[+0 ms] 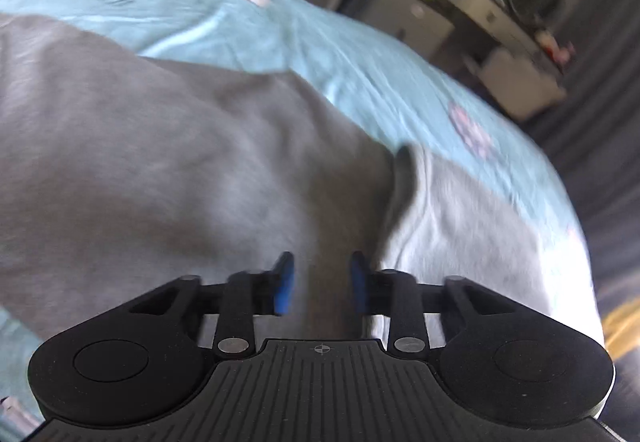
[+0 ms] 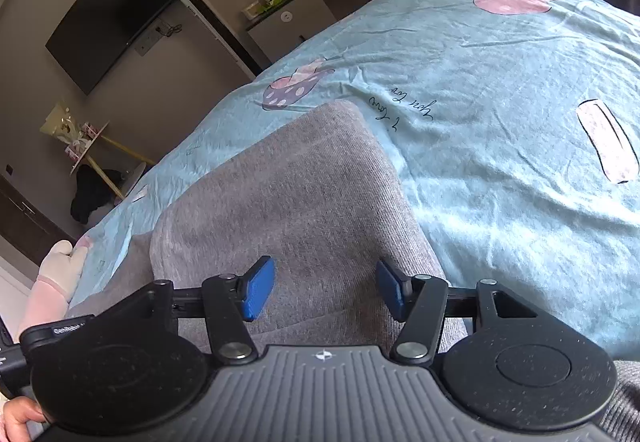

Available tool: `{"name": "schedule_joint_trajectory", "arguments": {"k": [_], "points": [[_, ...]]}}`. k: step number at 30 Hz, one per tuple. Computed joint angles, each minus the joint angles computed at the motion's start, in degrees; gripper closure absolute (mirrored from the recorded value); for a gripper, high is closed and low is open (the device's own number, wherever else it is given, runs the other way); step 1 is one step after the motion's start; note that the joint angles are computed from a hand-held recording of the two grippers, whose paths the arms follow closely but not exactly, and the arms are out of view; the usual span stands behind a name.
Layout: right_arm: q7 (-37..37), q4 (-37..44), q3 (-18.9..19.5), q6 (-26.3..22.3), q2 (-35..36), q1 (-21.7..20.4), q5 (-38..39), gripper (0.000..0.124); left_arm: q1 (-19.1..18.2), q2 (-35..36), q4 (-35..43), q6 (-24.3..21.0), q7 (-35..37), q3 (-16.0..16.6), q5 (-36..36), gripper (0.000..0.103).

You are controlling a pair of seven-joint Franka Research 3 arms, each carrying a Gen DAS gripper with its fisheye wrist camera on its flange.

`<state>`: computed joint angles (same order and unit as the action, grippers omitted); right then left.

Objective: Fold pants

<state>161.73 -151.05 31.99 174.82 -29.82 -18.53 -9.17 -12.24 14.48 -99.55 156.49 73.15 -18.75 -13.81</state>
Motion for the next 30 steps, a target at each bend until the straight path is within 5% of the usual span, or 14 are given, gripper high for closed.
{"name": "schedule_joint_trajectory", "arguments": {"k": [1,3,5,12,15,19,24,28,30], "points": [[-0.2,0.1,-0.1,0.1,0.1,0.1,-0.1,0.061,2.2,-1.3,-1.1,1.2,2.2,-1.4,-4.9,0.055],[-0.5,-0.1,-0.4,0.8,0.2,0.3,-0.1,0.057,4.7,-4.4,-4.1,5.1,3.6,-1.6,-12.2,0.022],[-1.0,-0.6,-1.3,2.0,0.5,1.1,0.8,0.056,5.8,-7.5,-7.5,10.1,3.9,-0.1,-16.7,0.016],[-3.9,-1.1,-2.1,3.8,1.2,2.3,4.9,0.049,9.1,-11.1,-11.9,9.4,-1.8,7.9,-14.2,0.017],[-5.2,-1.0,-2.1,3.9,1.3,2.5,5.8,0.046,10.0,-10.4,-13.1,8.2,-8.4,10.2,-7.2,0.019],[-6.2,-0.9,-2.3,3.7,1.4,2.9,6.8,0.044,12.9,-8.5,-12.9,7.1,-4.2,9.2,-13.4,0.023],[-6.6,-0.5,-1.8,2.8,1.4,2.6,7.0,0.043,14.0,-5.1,-10.9,6.3,-6.7,8.6,-12.8,0.023],[-6.4,0.0,-1.6,1.9,1.7,2.4,6.3,0.043,17.4,-3.4,-10.9,10.9,0.6,4.0,-24.6,0.025],[-6.2,0.3,-1.8,1.4,1.9,2.5,5.8,0.043,17.4,-2.6,-10.3,10.9,-0.1,4.0,-25.1,0.040]]}}
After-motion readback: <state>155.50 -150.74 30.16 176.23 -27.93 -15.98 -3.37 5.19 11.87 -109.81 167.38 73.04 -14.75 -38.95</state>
